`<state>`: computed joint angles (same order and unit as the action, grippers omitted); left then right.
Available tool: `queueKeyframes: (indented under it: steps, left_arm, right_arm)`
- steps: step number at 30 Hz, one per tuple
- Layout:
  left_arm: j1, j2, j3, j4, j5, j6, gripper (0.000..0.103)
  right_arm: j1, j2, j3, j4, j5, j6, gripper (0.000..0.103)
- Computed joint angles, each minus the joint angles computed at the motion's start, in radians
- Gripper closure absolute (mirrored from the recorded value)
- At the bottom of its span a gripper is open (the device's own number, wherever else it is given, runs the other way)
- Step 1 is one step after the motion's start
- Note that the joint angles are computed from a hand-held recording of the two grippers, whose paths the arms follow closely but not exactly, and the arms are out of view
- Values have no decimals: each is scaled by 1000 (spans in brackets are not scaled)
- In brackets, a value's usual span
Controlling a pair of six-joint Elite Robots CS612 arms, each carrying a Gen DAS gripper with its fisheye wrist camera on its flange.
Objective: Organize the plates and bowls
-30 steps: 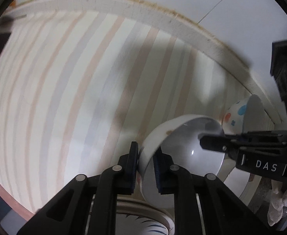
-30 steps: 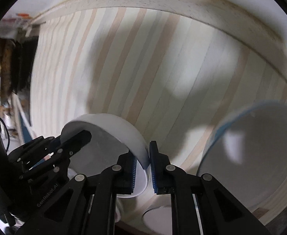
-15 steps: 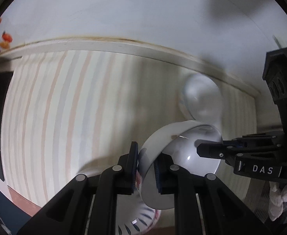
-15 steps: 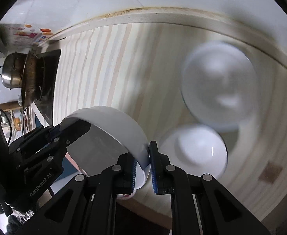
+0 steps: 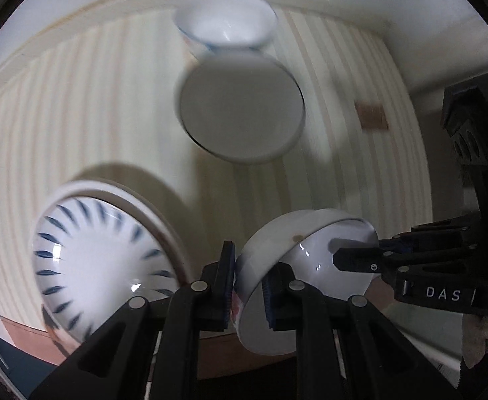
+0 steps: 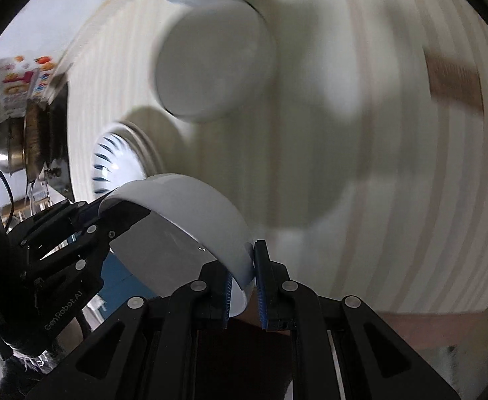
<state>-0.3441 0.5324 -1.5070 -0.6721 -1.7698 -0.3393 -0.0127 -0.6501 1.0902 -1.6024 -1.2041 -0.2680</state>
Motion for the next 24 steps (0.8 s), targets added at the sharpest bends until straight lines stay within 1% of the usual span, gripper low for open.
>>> queueKeyframes:
  steps: [6,7,8,9,15,21,22,24]
  left_arm:
    - [-26,21,15,34,-2,26,90]
    - [-29,22,27,28,-3,24,90]
    - [-30,22,33,28,-3,25,90]
    - [-30,20,40,30,-3,27,90]
    - [-29,14,62,28,-1,20,90]
    - [-25,20,35,59,-5,5,90]
    - [-25,19,33,58,-4,1,90]
    - [-22,14,19,52,-1,-7,90]
  right_arm:
    - [-24,-3,83,-36,4,51,89]
    - [-26,-1,87,-38,5,57,89]
    - [-29,0,93,-43,8,64,89]
    - [-22,9,89,-49,12,75,89]
    - [-29,10,97,-72,25,84,89]
    - [-28,17,80,-74,25,89,89]
    - [-36,11,83,-69,18,78,88]
    - [-38,1,90,-76,13,80,88]
